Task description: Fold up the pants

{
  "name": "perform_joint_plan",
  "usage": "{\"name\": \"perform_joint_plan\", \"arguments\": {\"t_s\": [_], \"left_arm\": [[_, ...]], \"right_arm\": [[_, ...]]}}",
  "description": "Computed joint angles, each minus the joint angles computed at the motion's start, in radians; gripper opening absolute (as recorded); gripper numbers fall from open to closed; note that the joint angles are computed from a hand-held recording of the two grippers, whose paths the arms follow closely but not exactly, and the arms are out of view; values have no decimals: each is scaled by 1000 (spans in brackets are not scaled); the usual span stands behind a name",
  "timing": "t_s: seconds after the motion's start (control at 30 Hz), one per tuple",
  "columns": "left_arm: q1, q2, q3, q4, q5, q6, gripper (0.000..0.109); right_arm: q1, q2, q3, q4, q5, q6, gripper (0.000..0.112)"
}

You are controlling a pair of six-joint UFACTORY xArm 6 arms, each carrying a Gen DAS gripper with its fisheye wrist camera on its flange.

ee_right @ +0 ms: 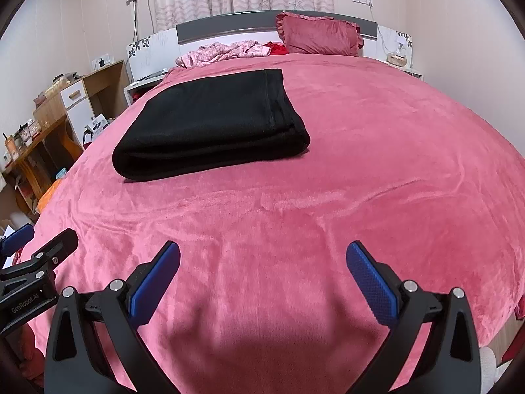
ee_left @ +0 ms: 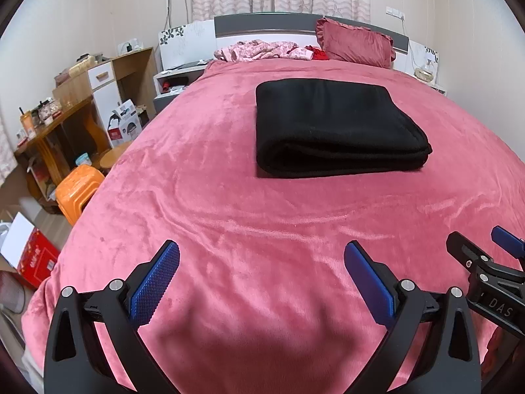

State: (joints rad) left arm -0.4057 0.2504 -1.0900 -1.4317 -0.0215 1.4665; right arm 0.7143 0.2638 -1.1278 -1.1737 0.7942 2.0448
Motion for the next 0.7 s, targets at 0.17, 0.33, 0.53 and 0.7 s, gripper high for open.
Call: {"name": "perform_joint_plan", "arguments": {"t_s": [0.17, 0.33, 0.53, 0.7], "left_arm": [[3, -1, 10, 49, 6, -52, 100], [2, 3, 13, 81, 5, -81, 100], [4, 4, 18, 107, 10, -110, 100], [6, 7, 24, 153, 10, -154, 100]], "right_arm": [[0, 3, -3, 4, -1, -4, 101], [-1, 8, -4, 8, -5, -8, 101], [-4, 10, -4, 10, -12, -9, 101], [-6, 13, -4, 13, -16, -12, 101]]}}
